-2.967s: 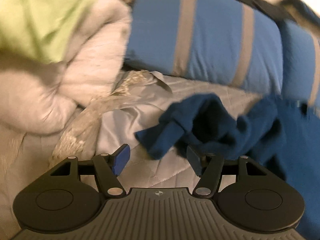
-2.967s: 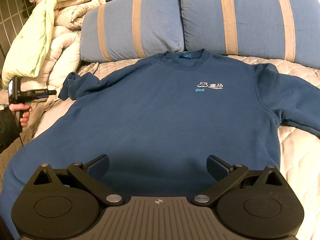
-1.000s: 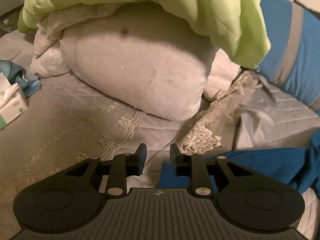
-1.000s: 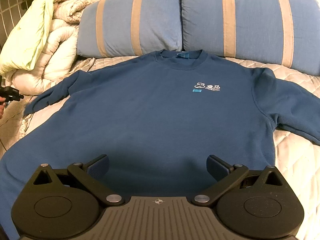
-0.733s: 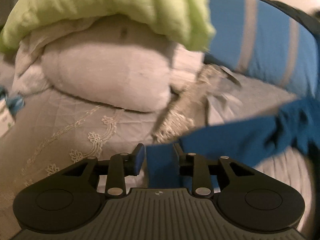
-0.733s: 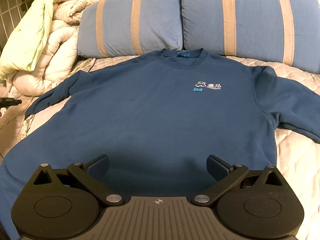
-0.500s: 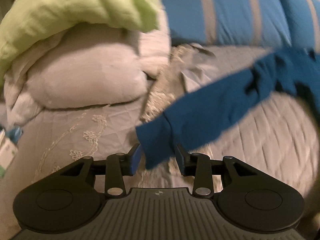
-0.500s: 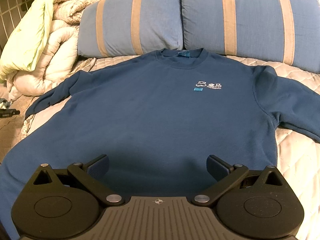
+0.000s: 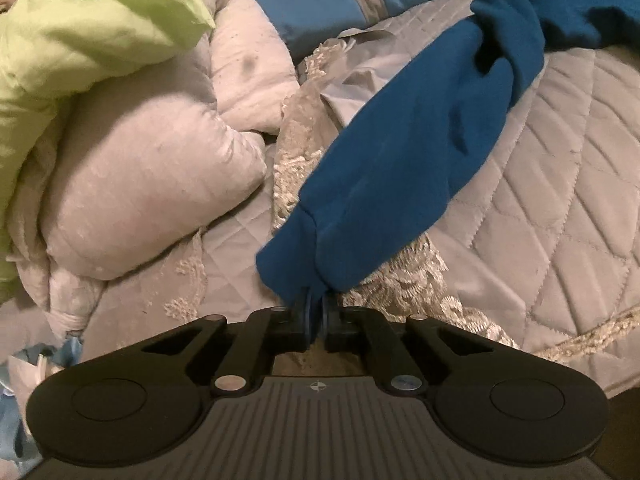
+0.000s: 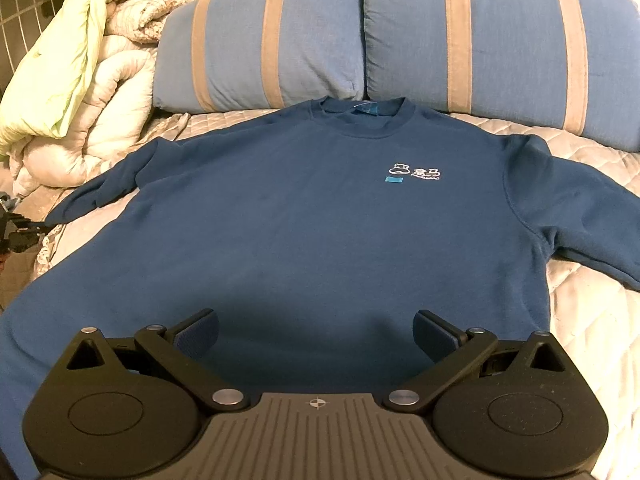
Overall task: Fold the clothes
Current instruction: 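Pull the held sleeve straight outward from the sweatshirt body with the left gripper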
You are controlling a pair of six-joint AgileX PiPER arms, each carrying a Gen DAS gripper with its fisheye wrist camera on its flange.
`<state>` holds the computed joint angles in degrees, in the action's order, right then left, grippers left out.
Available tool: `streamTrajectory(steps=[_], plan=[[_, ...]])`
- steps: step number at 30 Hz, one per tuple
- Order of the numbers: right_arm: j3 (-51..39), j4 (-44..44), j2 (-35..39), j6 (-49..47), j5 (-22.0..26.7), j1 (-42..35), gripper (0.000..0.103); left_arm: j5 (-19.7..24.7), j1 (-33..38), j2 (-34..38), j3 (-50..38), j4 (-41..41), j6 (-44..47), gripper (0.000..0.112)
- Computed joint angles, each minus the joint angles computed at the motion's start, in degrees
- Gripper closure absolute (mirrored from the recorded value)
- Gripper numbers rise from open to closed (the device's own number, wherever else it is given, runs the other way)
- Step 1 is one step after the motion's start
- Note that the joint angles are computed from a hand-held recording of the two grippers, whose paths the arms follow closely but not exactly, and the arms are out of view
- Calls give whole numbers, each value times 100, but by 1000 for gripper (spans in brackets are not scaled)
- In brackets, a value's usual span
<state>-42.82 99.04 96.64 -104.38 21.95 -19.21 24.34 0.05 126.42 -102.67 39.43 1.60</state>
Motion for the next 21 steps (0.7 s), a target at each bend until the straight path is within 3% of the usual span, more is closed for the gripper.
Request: streamTrajectory(steps=[11, 19, 21], plan=[[-65, -236, 74, 170, 231, -162, 0, 646, -39, -1258, 263, -768, 571, 108], [-87, -269, 119, 224, 343, -206, 0, 2565, 227, -1701, -789, -2625, 1939, 108], [-86, -265, 123, 223, 362, -212, 0, 2716, 322, -1711, -796, -2804, 2094, 108]])
